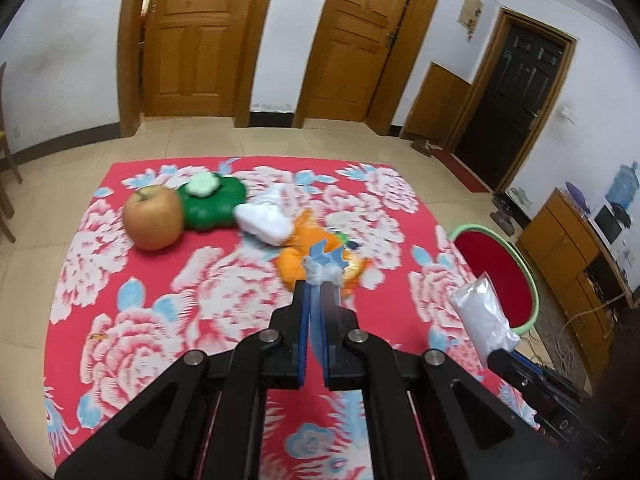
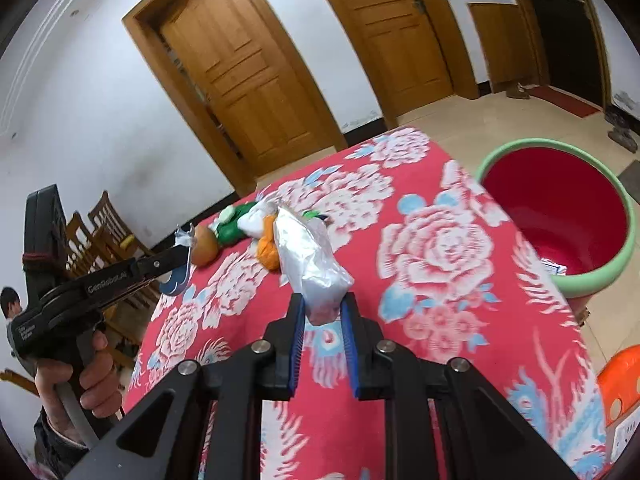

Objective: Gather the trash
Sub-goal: 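Carry both items over the red bucket and open both tools to drop them, then move both tools back over the table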

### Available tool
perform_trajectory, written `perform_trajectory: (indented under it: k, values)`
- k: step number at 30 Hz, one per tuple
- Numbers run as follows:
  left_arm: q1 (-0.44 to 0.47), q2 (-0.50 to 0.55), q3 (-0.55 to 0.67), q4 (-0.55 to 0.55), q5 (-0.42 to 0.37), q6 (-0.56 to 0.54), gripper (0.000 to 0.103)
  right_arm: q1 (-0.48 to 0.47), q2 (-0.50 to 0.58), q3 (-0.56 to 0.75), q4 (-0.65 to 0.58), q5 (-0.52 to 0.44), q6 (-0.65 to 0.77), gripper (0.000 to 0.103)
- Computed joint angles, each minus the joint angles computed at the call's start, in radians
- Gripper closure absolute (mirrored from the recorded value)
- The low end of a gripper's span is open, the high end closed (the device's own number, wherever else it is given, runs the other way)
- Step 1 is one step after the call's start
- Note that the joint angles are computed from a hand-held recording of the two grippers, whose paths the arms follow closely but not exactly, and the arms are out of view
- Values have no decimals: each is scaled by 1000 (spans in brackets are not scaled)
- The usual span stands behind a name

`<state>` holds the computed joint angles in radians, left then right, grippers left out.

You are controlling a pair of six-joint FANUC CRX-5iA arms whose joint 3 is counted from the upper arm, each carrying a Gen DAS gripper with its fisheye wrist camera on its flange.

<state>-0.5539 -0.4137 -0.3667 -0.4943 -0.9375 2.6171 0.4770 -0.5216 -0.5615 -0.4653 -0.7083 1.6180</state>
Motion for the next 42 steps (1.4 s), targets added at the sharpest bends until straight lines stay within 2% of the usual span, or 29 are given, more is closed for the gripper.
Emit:
perform_trajectory:
  k: [7, 17, 22, 31, 35, 38, 40, 42]
  values:
    - [-39, 112, 85, 33, 42, -37, 100, -203, 30, 50, -144, -75, 141, 83]
    - [-38, 321, 224, 131, 130, -168, 100, -427, 147, 133, -228, -123, 212, 82]
    - [-35, 422, 295, 187, 166, -244, 100, -469, 216, 155, -188, -94, 156, 82]
    - [-48, 620, 452, 266, 187, -360, 100, -522, 307, 175, -131, -31, 87, 81]
    - [-37, 680, 487, 320, 219, -427, 100, -541, 341, 196, -126, -22, 80, 79]
    - [-42, 707, 517, 308, 224, -432, 100, -548, 359, 211, -123, -23, 72, 78]
    - [-41, 721, 529, 321, 233, -457, 94, -554, 366, 220, -125, -27, 73, 74]
    - [-48, 733, 555, 294, 213, -436, 70, -563, 368, 227, -134, -31, 78, 70]
